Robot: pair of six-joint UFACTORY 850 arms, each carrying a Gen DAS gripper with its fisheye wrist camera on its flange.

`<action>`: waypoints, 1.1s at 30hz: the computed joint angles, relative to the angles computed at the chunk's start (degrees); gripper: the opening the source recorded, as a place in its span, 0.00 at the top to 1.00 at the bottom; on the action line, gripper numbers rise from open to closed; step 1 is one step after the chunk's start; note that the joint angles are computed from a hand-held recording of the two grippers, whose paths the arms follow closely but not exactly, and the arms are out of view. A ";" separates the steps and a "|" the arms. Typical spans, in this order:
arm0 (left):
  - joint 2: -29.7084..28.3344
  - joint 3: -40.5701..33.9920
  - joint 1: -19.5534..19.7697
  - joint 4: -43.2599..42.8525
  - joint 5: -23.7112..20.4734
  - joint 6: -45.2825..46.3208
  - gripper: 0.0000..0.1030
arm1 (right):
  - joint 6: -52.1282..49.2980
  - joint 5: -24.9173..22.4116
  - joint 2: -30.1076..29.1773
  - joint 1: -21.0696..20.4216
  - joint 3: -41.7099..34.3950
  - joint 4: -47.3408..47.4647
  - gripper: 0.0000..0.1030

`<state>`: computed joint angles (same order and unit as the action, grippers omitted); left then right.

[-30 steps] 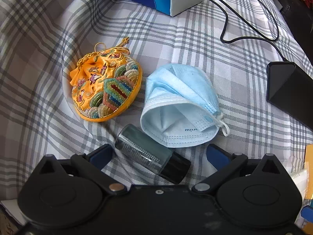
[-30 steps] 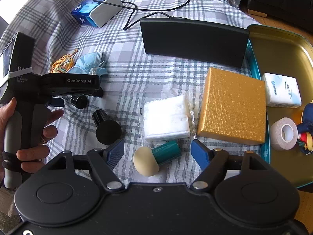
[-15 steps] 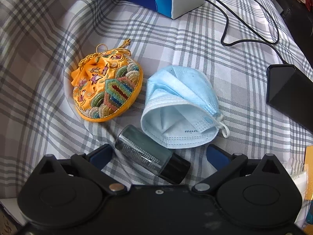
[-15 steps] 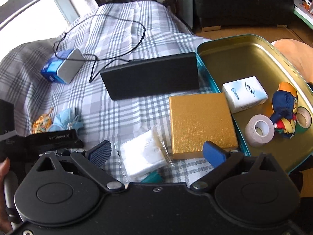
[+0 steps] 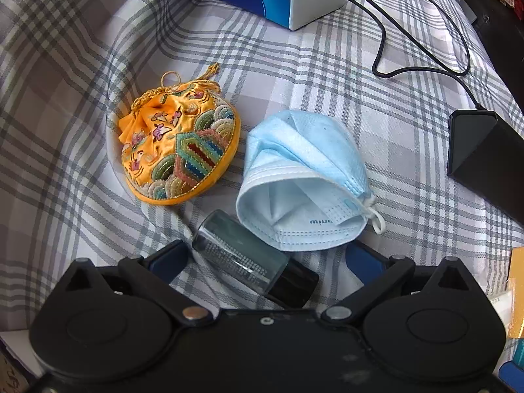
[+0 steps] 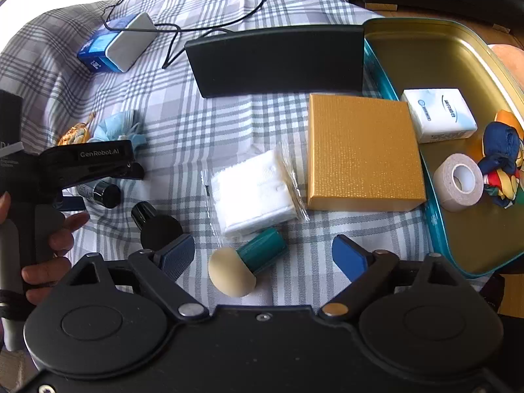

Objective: Organize soft objects
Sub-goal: 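Close the right tool on the teal brush handle while the left tool grasps the glass bottle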

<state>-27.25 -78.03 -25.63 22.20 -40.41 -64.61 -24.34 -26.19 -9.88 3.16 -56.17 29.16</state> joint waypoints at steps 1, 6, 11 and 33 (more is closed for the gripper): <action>-0.01 -0.02 0.06 -0.15 0.05 0.40 0.00 | 0.67 0.05 -0.14 0.14 -0.03 -0.65 0.16; -0.02 -0.02 0.06 0.20 0.10 0.54 0.00 | 3.93 -1.78 -1.94 0.86 -1.06 -4.16 0.20; 0.63 1.00 -0.10 1.44 1.49 1.01 0.00 | 7.50 0.04 -2.01 2.41 -0.48 -9.46 0.21; 5.26 4.78 0.80 -4.85 4.67 4.89 0.29 | -0.87 -2.00 -1.45 1.22 -0.95 -3.97 0.47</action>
